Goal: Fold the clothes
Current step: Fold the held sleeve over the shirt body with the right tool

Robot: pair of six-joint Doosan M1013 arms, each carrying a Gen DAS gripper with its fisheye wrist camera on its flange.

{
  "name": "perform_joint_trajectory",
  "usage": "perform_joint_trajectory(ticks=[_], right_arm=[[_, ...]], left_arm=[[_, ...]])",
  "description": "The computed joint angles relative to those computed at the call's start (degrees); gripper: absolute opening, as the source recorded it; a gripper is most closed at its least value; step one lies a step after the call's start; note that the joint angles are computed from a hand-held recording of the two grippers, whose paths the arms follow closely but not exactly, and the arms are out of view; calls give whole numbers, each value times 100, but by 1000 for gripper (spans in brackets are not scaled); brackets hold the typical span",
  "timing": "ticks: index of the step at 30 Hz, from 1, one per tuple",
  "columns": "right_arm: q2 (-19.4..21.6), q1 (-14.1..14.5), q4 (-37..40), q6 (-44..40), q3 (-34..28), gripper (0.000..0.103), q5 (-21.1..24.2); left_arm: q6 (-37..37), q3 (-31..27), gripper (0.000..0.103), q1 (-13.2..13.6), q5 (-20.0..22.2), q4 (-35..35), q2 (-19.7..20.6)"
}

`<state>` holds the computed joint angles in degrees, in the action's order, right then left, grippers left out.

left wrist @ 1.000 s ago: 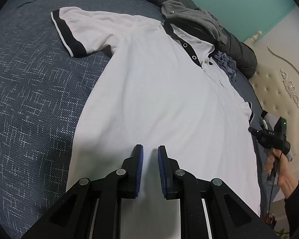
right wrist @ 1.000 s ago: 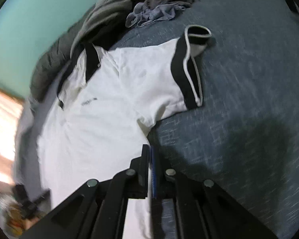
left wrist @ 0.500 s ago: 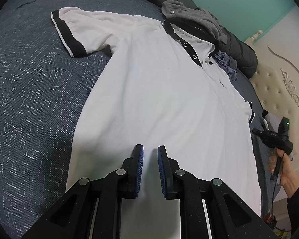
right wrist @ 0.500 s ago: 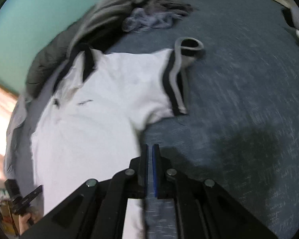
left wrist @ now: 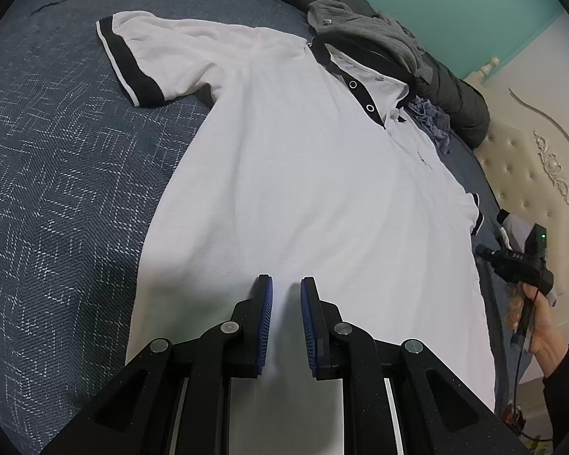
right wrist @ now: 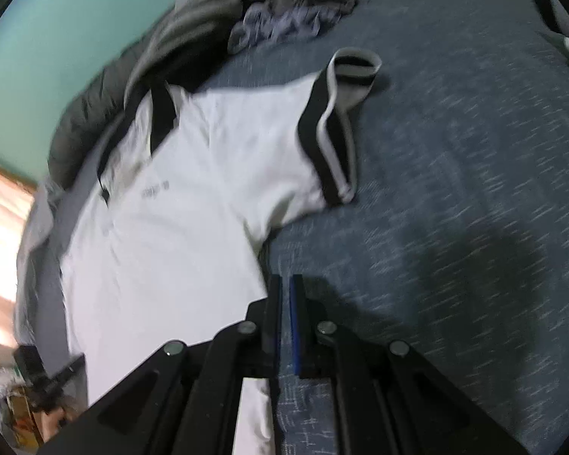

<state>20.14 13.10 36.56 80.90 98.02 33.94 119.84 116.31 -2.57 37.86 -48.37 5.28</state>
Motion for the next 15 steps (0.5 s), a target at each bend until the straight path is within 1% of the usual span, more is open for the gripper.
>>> perform_joint_trajectory(ticks=[4, 7, 9, 10, 12, 13, 15], right_arm=[[-130, -41, 130, 37, 58, 4, -272], [-280, 0, 448, -250, 217, 4, -435], [-362, 62, 853, -602, 341, 4, -477], [-306, 122, 1096, -803, 301, 4, -465], [-348, 181, 1823, -1518, 410, 4, -450], [-319, 233, 2054, -1784, 412, 4, -428], [-293, 335, 2087, -1976, 421, 4, -438]], left_arm=[[-29, 2, 17, 7, 5, -13, -8], [-51, -2, 17, 16, -1, -28, -21], [-74, 5, 17, 43, -43, -60, -48], [-81, 11, 17, 63, -69, -84, -63], [-83, 24, 17, 110, -131, -131, -91], [-100, 31, 17, 131, -171, -139, -102], [-115, 37, 17, 179, -185, -176, -100]])
